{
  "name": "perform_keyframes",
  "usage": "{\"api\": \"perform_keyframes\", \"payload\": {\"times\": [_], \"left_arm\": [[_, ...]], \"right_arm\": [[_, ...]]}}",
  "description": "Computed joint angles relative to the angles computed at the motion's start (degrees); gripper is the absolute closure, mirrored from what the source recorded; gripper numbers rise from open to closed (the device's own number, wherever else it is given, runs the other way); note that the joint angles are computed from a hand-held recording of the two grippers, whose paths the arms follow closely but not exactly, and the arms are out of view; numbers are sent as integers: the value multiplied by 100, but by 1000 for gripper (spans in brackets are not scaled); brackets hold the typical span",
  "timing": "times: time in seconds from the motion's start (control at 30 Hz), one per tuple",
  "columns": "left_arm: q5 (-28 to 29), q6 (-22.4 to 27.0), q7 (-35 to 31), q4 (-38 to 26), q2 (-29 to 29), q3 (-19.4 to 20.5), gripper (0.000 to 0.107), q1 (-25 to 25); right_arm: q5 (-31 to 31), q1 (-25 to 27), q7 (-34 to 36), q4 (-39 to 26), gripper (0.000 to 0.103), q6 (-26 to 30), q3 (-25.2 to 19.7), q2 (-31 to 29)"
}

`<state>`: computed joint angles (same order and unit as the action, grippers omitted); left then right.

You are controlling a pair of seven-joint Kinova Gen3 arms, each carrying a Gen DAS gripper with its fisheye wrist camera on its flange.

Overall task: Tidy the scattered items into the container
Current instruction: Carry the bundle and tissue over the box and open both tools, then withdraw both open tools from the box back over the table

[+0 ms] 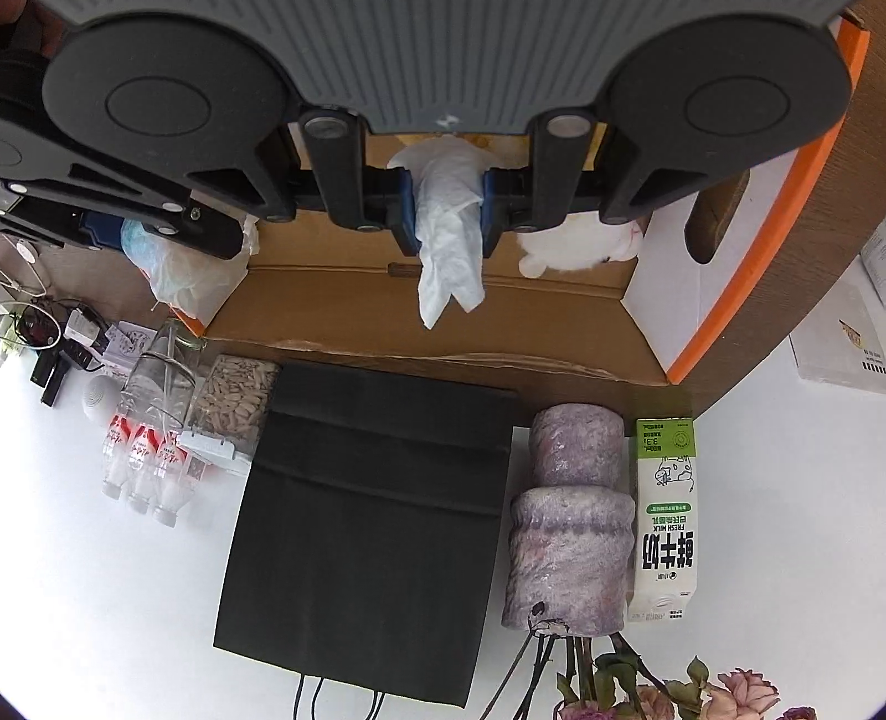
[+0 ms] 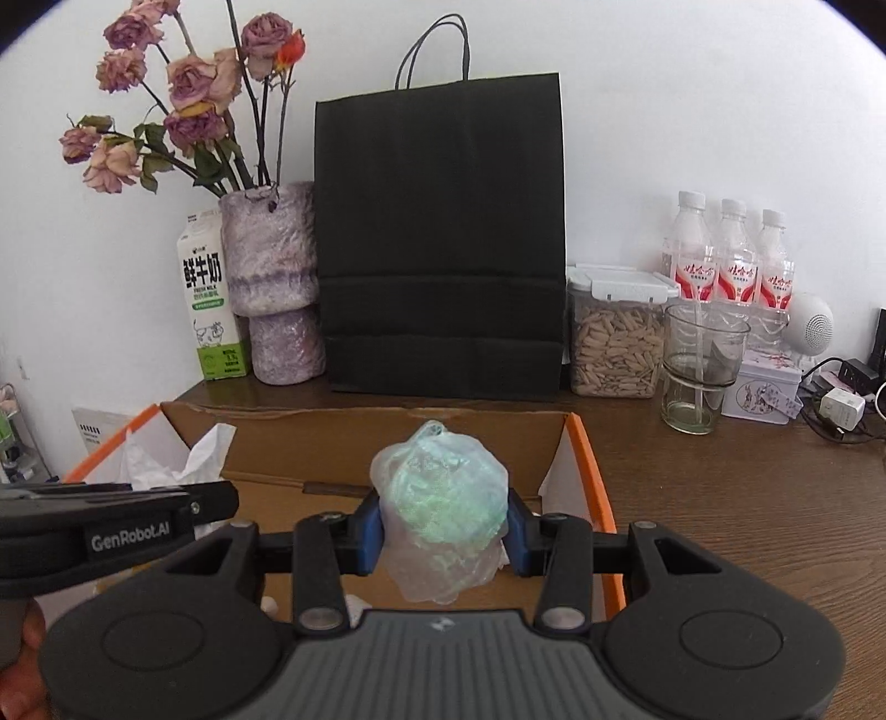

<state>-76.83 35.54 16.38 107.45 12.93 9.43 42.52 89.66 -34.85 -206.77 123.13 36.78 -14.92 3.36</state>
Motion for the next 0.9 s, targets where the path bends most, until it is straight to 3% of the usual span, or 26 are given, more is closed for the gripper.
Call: {"api": "perform_keyframes", "payload": {"times": [0.07, 0.1, 0.13, 0.27, 0.33, 0.43, 0.57, 0.9], "left_arm": [[-80, 52, 84, 43, -23, 1, 84, 35], [-126, 144, 109, 54, -29, 14, 79, 70], [-111, 267, 41, 38, -31, 50, 66, 100], [-64, 883, -132, -64, -18, 299, 45, 120], [98, 1349, -292, -236, 59, -7, 5, 505], [-75, 1499, -271, -120, -41, -24, 4, 575], [-161, 1528, -190, -50, -141, 310, 4, 313], [-161, 1685, -157, -57, -156, 389, 4, 323]], "right_arm": [[-149, -12, 129, -12, 60, 27, -8, 14], [-201, -17, 176, -12, 55, 23, -9, 6], [-214, -17, 187, 6, 53, -1, -6, -20], [-270, -61, 355, 48, 18, 53, -42, -123], [-314, -133, 426, 51, 15, 291, -105, -168], [-398, -102, 447, 68, 0, 274, -89, -338], [-484, -40, 619, 66, 0, 143, -129, -463], [-491, -142, 596, 50, 0, 431, -256, -475]]}}
